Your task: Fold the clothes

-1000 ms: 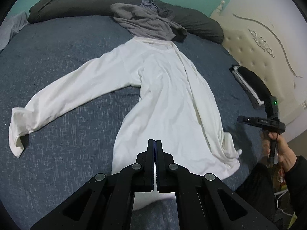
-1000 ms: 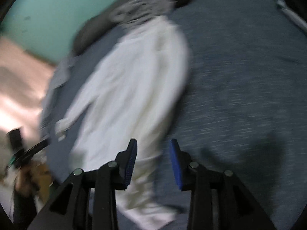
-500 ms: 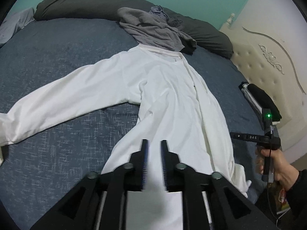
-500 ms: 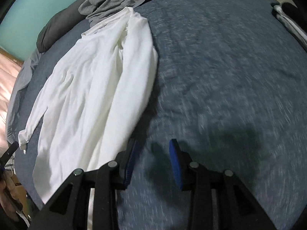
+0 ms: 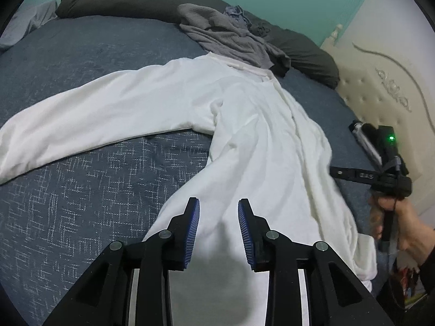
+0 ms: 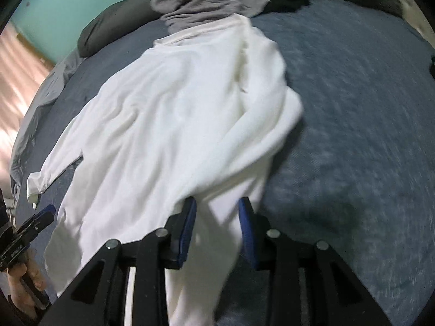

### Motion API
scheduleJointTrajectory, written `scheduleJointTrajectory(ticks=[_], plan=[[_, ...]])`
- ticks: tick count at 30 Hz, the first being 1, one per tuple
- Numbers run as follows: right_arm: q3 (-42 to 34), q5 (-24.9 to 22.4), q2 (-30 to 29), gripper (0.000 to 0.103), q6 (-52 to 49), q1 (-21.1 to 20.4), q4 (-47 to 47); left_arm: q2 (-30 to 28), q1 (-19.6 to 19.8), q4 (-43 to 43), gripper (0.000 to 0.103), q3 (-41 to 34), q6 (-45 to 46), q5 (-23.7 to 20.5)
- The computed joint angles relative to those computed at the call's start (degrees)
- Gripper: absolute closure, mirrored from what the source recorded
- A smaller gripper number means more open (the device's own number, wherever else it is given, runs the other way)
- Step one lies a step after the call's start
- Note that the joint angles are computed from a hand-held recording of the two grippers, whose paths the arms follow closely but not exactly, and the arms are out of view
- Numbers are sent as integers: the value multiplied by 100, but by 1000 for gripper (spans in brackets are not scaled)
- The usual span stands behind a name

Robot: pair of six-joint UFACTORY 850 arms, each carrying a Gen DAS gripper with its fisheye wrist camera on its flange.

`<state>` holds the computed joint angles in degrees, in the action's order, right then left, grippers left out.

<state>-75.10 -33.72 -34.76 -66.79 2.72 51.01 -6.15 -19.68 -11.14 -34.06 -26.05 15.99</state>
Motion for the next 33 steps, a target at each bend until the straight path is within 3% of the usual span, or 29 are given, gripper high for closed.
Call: scheduleJointTrajectory(ticks=[5, 9, 13, 16, 19, 22, 31, 33], plan=[[88, -432, 12, 72, -378, 227, 253, 17, 42, 258, 71, 130, -308, 176], [158, -387, 82, 72, -243, 377, -119, -56, 125, 601, 71, 170, -763, 243], [43, -672, 95, 72, -328, 16, 536, -38, 146, 641, 71, 179, -776, 300], [36, -604, 173, 72, -364, -268, 926, -17, 158, 694, 71, 182, -792, 333], [-173, -237, 27, 72, 293, -349, 700, -3, 163, 726, 71, 182, -798, 339], [-364, -311, -161, 72, 806, -471, 581, 9, 168, 756, 70, 183, -810, 348], [-556, -392, -453, 72, 1077, -217, 437, -34, 207, 942, 70, 174, -980, 357], [-508, -240, -416, 84, 877, -149, 501, -45, 213, 987, 70, 172, -1020, 358]])
